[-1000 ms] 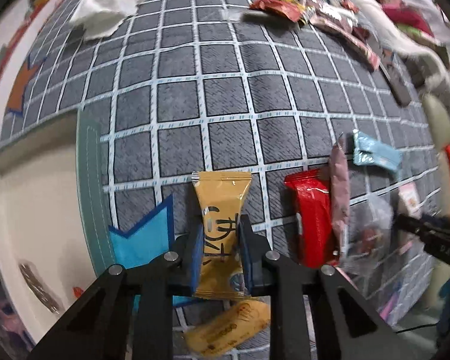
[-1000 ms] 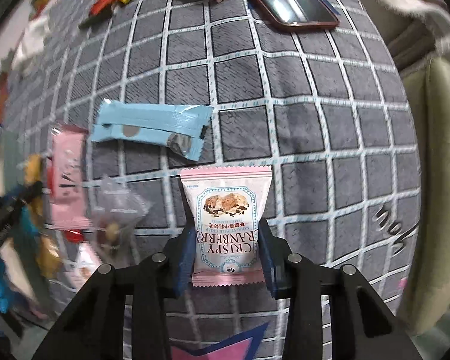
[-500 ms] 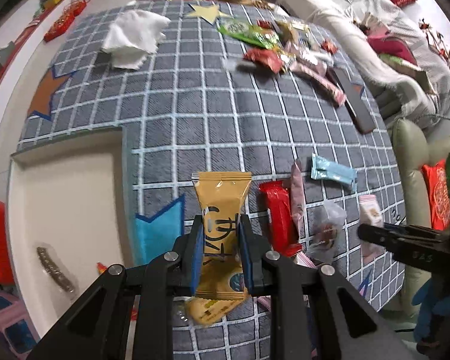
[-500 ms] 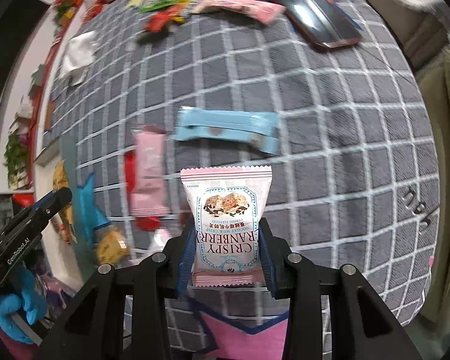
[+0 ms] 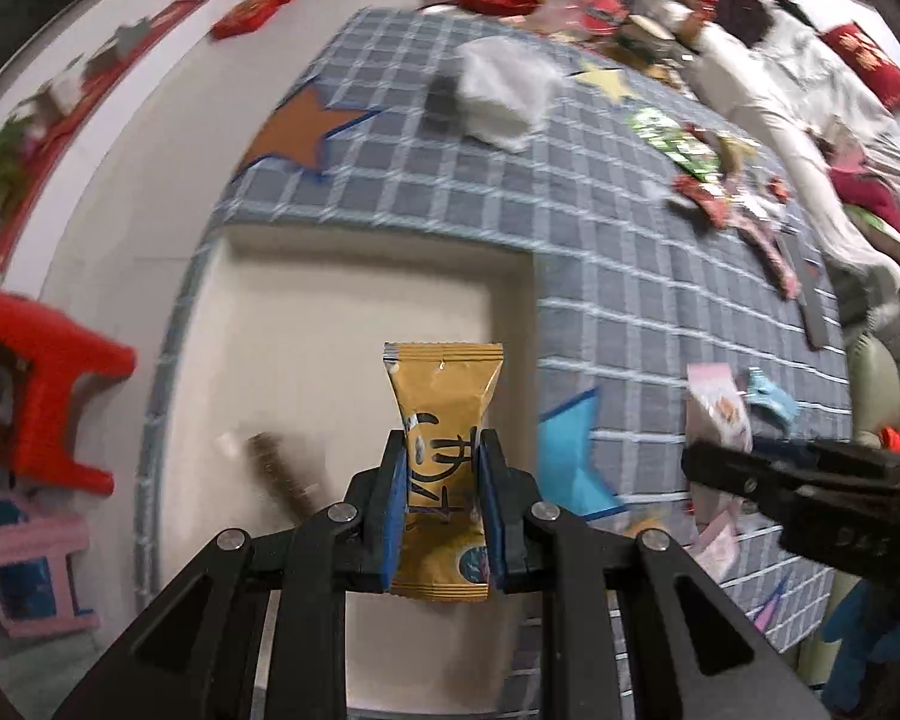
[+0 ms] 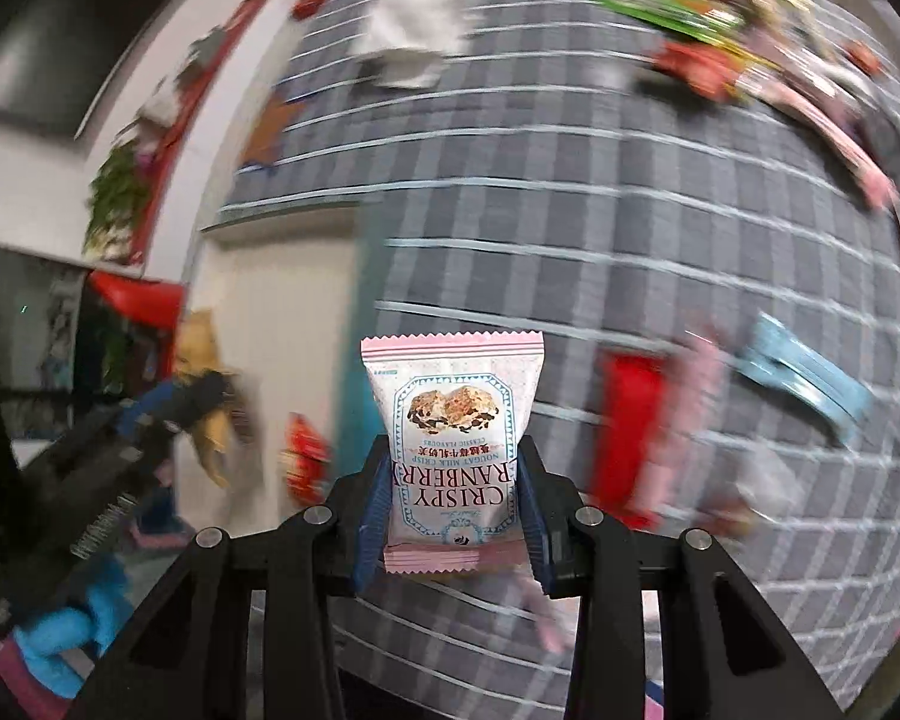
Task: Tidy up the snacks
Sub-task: 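Carry both packets over the beige box and open both tools to release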
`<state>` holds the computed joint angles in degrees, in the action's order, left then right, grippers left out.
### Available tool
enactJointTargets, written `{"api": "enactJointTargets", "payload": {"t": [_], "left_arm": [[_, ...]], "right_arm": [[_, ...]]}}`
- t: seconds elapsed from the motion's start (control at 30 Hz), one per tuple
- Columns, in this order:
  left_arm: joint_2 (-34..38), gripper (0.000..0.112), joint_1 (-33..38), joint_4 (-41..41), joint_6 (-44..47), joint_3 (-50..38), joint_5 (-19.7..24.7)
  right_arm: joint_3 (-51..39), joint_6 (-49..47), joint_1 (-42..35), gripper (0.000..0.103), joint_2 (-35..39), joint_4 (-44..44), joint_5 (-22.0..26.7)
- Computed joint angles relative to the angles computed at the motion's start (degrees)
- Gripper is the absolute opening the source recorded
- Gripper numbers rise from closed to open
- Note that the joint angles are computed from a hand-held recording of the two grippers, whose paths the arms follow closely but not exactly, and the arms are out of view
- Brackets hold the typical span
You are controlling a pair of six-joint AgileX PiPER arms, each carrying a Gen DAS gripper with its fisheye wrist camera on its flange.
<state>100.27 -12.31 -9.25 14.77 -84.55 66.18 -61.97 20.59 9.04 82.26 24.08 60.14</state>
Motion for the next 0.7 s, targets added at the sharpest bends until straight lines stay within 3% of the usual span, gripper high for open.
{"api": "enactJointTargets", "payload": {"t": [0.2,0.4,0.5,0.53,0.57,0.63,0.7], "left_arm": [[0.76,0.024,5.5,1.29,1.15,3.3,-1.0],[0.16,0.028,8.12,2.16,0.63,6.17,-2.43],[-0.37,0.064,9.15,2.51,-0.26,6.63,-3.12],[-0.89,0.076,9.43,3.03,-1.13,6.82,-3.89],[-1.49,0.078,9.6,3.67,-1.72,7.08,-4.57],[-1.8,0.078,10.72,3.53,-1.65,6.32,-4.66],[-1.37,0.078,11.53,3.69,-2.28,4.62,-4.24]], "right_arm": [[-11.31,0.13,7.37,0.041,11.86,1.3,-1.61],[-18.82,0.2,11.24,0.041,19.37,-0.3,0.81],[-20.72,-0.03,12.03,0.047,20.98,-0.98,2.28],[-21.93,0.21,12.38,0.054,21.83,-1.75,2.84],[-22.22,0.75,12.57,0.069,21.74,-2.41,2.9],[-22.68,2.34,12.71,0.086,20.79,-4.35,3.49],[-22.54,2.33,12.28,0.087,19.35,-4.66,3.53]]}}
